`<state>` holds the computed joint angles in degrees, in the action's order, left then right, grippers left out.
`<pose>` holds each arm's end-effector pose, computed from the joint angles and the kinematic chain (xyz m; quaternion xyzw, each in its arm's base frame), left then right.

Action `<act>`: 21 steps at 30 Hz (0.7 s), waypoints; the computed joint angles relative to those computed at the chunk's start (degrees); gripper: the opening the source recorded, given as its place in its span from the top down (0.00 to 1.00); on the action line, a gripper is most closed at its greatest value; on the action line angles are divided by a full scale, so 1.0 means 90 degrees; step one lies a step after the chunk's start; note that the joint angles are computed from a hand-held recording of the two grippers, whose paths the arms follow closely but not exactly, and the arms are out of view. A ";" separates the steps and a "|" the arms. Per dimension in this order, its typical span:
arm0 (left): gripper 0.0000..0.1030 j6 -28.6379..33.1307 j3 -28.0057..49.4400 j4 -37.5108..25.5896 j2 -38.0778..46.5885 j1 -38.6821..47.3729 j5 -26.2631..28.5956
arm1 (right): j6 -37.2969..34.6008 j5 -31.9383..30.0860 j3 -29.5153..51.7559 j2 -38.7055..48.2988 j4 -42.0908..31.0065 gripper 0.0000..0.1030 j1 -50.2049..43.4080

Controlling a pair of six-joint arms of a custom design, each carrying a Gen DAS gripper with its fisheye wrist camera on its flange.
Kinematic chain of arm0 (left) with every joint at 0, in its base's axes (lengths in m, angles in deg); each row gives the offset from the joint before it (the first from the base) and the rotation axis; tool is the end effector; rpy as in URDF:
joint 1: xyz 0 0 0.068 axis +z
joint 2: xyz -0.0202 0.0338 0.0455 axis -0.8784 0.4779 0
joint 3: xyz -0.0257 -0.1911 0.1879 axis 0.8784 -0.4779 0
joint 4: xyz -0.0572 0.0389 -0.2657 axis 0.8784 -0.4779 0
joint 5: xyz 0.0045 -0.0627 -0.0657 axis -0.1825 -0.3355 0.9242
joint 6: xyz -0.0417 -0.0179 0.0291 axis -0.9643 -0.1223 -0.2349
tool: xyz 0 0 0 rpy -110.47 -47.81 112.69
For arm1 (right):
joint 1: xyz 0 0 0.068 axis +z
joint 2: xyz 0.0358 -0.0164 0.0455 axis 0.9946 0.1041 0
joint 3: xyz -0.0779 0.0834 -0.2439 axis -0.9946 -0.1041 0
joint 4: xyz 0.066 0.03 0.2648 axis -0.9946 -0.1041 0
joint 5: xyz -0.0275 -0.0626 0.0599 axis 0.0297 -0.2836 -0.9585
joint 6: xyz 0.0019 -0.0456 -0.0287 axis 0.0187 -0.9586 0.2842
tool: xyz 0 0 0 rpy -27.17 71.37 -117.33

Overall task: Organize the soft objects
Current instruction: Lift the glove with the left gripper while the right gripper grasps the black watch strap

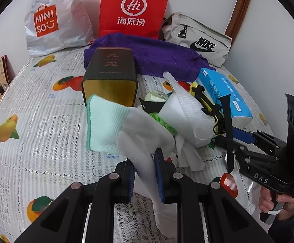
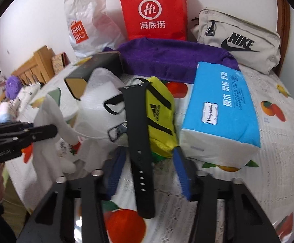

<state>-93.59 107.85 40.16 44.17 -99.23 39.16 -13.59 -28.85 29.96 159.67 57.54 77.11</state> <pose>0.2636 -0.1941 0.1745 -0.0137 0.9448 -0.0983 0.3123 0.2988 -0.0215 0.1345 -0.1978 0.9150 0.1166 0.3317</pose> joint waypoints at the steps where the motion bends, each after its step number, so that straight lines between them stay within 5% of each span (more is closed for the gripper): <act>1: 0.83 -0.0001 -0.0024 0.0043 0.0005 0.0004 0.0034 | -0.0052 -0.0101 0.0038 -0.0002 -0.0105 0.73 -0.0082; 21: 0.83 0.0103 0.0412 -0.0427 -0.0244 -0.0002 0.0012 | -0.0736 -0.1029 0.0741 -0.0187 -0.1774 0.88 -0.0947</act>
<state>-92.66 111.56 36.31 41.97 -99.25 39.28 -20.21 -38.11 36.63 157.98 41.58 68.58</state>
